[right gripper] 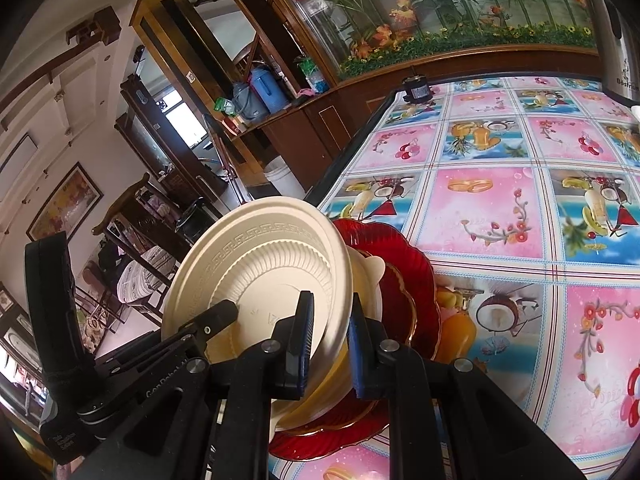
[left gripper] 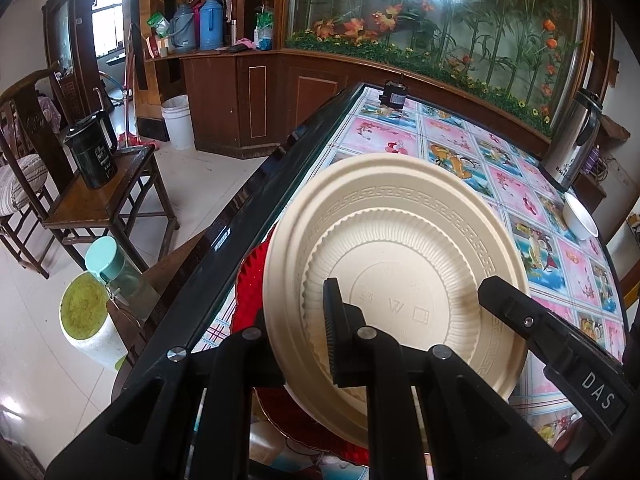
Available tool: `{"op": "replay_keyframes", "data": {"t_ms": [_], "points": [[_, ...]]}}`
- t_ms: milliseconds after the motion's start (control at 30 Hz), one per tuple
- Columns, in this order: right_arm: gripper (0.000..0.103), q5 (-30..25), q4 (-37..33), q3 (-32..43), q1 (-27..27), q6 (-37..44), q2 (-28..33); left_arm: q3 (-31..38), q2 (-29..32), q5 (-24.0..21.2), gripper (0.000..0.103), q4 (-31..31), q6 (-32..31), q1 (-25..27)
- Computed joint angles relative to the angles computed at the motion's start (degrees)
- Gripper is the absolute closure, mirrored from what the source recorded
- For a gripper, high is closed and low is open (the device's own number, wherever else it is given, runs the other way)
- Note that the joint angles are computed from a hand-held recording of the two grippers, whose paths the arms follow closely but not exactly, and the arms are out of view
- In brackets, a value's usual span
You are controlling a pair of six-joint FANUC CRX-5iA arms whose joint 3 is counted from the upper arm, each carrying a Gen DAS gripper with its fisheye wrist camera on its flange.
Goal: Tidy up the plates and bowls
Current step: 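Lower the second beige bowl into the stacked bowl, then open both grippers and move them toward the small white foam bowl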
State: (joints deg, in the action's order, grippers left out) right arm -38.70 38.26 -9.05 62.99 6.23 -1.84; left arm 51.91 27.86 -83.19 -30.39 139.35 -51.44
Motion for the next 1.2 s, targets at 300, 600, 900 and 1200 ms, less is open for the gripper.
{"op": "replay_keyframes", "data": {"t_ms": [300, 600, 900, 1200], "points": [[0.086, -2.35, 3.59, 0.11, 1.04, -0.22, 0.56, 2.35, 1.23, -2.51, 0.086, -3.68, -1.56, -1.57], [0.079, -5.37, 11.99, -1.41, 1.73, -3.58, 0.22, 5.25, 1.86, -9.5, 0.053, -15.97, -1.37, -5.37], [0.078, -5.89, 14.99, -4.91, 0.44, -8.81, -3.01, 0.86, -2.0, -10.23, 0.047, -19.5, 2.41, -4.97], [0.078, -5.77, 14.59, -6.53, 0.04, -9.71, -4.6, 5.18, 0.93, -9.99, 0.047, -18.4, -0.75, -6.1]]}}
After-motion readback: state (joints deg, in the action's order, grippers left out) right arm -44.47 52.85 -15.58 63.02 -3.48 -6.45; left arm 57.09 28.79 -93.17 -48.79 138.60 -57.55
